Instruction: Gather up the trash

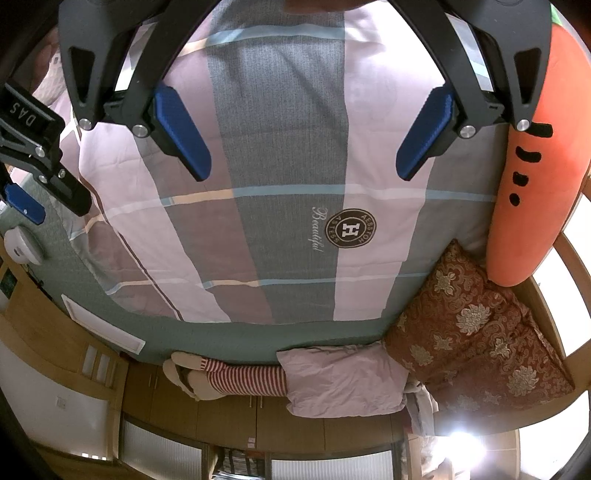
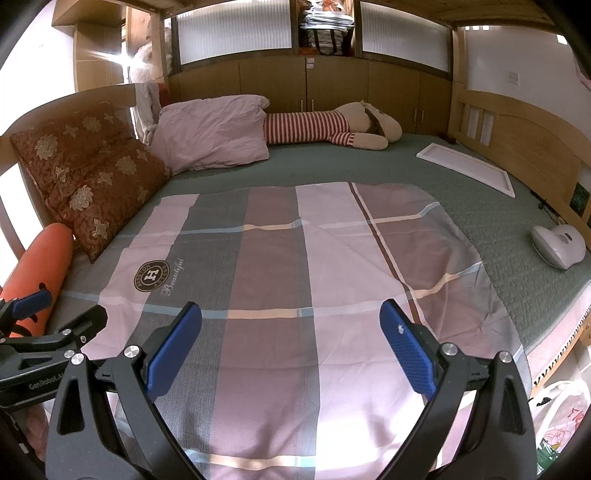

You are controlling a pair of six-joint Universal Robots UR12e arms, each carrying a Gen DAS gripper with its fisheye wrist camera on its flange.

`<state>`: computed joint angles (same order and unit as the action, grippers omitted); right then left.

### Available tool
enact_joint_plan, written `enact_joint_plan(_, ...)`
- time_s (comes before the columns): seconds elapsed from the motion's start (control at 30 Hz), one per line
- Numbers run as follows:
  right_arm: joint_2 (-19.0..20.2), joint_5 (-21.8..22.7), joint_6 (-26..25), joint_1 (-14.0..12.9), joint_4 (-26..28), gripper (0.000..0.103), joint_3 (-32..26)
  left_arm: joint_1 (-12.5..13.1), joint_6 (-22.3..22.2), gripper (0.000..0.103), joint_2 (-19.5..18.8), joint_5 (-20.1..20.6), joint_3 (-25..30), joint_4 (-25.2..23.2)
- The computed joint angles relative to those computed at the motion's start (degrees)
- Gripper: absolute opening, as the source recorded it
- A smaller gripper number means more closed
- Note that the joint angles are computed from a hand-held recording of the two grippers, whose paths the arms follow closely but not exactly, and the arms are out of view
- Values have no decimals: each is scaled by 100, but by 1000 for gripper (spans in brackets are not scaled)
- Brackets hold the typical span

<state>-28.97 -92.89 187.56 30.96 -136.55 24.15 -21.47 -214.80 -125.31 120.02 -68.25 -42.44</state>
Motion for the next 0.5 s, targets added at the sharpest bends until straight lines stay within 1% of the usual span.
enact_joint_plan(0.3, 19, -3, 6, 1, 34, 95, -43, 10, 56, 100, 1, -14, -30, 52)
enact_joint_plan(0.5, -7, -5, -6, -1, 7, 95, 14, 32, -7, 100, 10, -111, -9, -56)
